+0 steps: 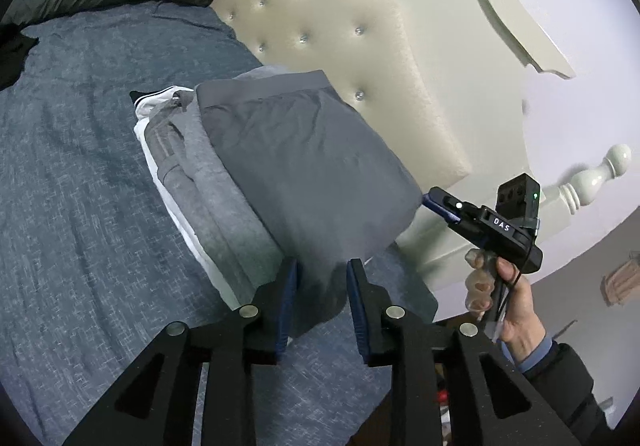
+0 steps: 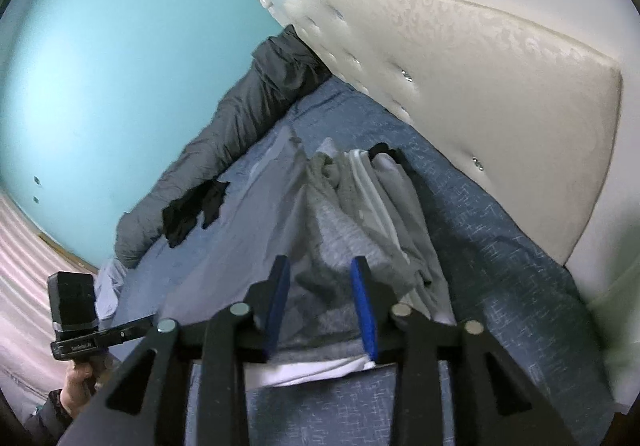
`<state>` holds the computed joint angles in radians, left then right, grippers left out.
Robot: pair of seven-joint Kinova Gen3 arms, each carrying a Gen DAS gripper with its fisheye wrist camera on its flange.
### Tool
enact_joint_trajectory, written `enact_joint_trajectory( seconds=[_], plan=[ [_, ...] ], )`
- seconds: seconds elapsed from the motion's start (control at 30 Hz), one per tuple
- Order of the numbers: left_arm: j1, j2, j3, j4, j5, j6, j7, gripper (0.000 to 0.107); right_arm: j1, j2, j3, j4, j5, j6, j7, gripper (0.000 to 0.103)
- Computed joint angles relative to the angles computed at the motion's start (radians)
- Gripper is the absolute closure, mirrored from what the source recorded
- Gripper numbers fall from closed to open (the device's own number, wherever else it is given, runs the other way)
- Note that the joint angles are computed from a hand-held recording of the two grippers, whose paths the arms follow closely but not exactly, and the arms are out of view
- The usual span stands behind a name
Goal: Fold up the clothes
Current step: 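Open both grippers and smooth the briefs flat on top of the stack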
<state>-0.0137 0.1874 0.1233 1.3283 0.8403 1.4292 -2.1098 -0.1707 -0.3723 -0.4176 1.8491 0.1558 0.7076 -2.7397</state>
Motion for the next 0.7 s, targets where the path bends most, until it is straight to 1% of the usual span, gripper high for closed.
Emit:
enact_joint_trajectory(
  seconds=[0.03, 0.1, 0.17, 0.3, 0.5, 0.63, 0.7],
  plan=[
    [0.003, -0.007, 0.001, 0.008, -0.006, -0.008, -0.009, 0.081, 0.001, -0.001, -0.006, 0.001, 0.005, -0.001, 0.0, 0.071],
    [0.013, -0.014, 0.001, 0.013, -0.025, -0.019, -0.014, 0.081, 0.004, 0.013, -0.032, -0.015, 0.026, 0.031, 0.002, 0.073],
    [0.02, -0.02, -0.001, 0.019, -0.04, -0.025, -0.014, 0.082, 0.021, 0.038, -0.075, -0.048, 0.066, 0.099, -0.026, 0.095],
    [0.019, -0.046, -0.013, 0.041, -0.061, -0.036, -0.021, 0.082, 0.021, 0.079, -0.135, -0.095, 0.154, 0.224, -0.114, 0.098],
    [-0.003, -0.083, -0.039, 0.067, -0.051, -0.026, -0.029, 0.081, -0.016, 0.068, -0.164, -0.105, 0.229, 0.304, -0.244, 0.098],
    [-0.017, -0.119, -0.061, 0.084, -0.04, -0.005, -0.039, 0.08, -0.038, 0.063, -0.207, -0.134, 0.282, 0.372, -0.344, 0.098],
    [-0.021, -0.139, -0.071, 0.09, -0.036, 0.004, -0.045, 0.079, -0.05, 0.078, -0.249, -0.168, 0.32, 0.431, -0.383, 0.098]
  ],
)
